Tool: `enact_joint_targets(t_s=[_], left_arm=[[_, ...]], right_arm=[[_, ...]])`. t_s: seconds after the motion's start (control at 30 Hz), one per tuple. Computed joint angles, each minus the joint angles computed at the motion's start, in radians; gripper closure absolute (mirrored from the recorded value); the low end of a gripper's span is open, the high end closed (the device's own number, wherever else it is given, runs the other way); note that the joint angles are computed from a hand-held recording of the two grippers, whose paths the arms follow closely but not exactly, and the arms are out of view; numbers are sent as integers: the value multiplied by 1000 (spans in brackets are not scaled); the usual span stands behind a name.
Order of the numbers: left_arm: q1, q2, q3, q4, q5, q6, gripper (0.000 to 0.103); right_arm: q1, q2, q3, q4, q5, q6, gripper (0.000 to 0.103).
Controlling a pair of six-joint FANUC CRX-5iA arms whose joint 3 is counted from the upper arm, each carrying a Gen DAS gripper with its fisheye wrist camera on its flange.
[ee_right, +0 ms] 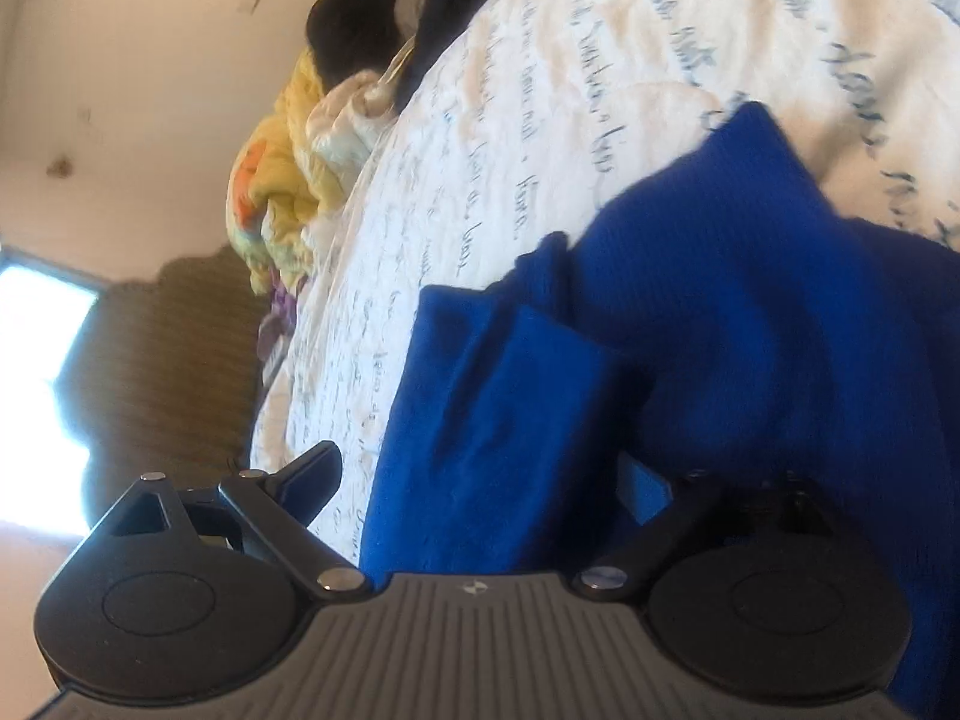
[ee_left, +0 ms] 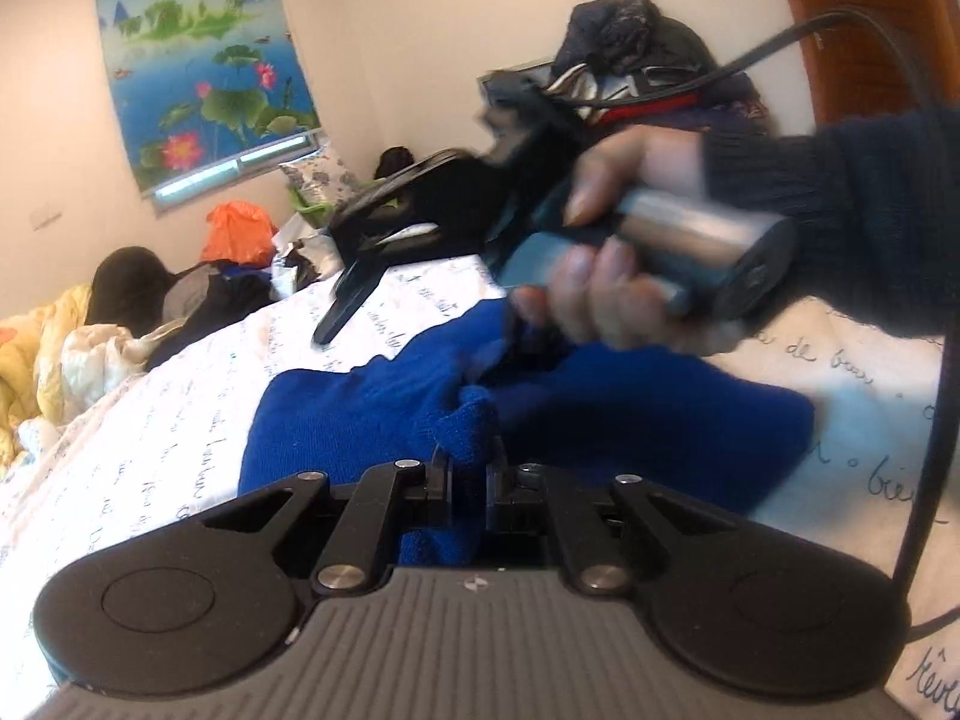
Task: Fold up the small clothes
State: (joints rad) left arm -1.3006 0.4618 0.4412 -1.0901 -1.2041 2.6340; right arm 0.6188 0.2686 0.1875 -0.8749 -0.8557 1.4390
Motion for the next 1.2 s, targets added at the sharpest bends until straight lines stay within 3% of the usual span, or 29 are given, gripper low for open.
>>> enact_joint_targets(t_s=[0.03, 0.1, 0.17, 0.27, 0.4, 0.47, 0.53, 0.57, 0.6, 0.63, 0.67, 0.7, 0.77, 0.83, 0.87, 0.93, 0.97, 1.0, 1.03, 1.07, 1.1, 1.17, 1.2], left_arm=[[4, 7, 9, 5, 4, -12, 93], [19, 13, 20, 22, 28, -36, 94], [20, 21, 41, 15, 61, -52, 94], [24, 15, 45, 13, 176, -67, 94], [108, 47, 56, 218, 324, -142, 94], [150, 82, 65, 336, 330, -194, 92], [144, 50, 20, 301, 368, -170, 87], [144, 18, -18, 285, 399, -154, 70], [148, -26, -74, 272, 446, -131, 40], [142, -69, -122, 233, 469, -79, 25], [122, -100, -156, 165, 462, -2, 6], [115, -125, -183, 127, 447, 41, 0], [155, -166, -227, 165, 436, 35, 4], [218, -182, -246, 214, 430, 54, 5], [264, -182, -247, 249, 435, 92, 10], [387, -186, -277, 386, 532, 148, 12], [466, -176, -290, 506, 593, 135, 14], [518, -157, -289, 601, 614, 115, 27], [565, -137, -288, 703, 634, 51, 32], [606, -108, -280, 812, 658, -44, 40], [629, -86, -272, 870, 662, -88, 56], [637, -65, -235, 865, 636, -107, 81], [635, -72, -232, 845, 630, -90, 83]], right_arm=[[19, 7, 12, 55, -2, -10, 24], [77, 21, 22, 222, 4, -77, 92], [87, 4, 8, 251, 21, -52, 94], [79, -107, -80, 278, 93, 7, 94], [39, -224, -217, 378, 149, -62, 94], [29, -230, -269, 439, 150, -136, 91], [19, -248, -335, 425, 219, -202, 87], [5, -279, -369, 383, 256, -221, 82], [9, -309, -400, 394, 292, -272, 63], [23, -347, -445, 418, 362, -313, 47], [33, -387, -494, 430, 435, -313, 15], [26, -407, -509, 396, 459, -262, 11], [-3, -373, -458, 333, 368, -191, 12], [32, -322, -433, 446, 331, -286, 19], [42, -308, -429, 469, 336, -295, 30], [44, -288, -417, 438, 360, -279, 32], [38, -275, -402, 407, 357, -265, 32], [41, -260, -387, 401, 359, -265, 32], [54, -252, -385, 430, 371, -285, 33], [74, -242, -387, 495, 382, -339, 43], [98, -230, -389, 587, 379, -413, 68], [116, -213, -378, 636, 363, -435, 83], [136, -215, -390, 696, 373, -472, 85]])
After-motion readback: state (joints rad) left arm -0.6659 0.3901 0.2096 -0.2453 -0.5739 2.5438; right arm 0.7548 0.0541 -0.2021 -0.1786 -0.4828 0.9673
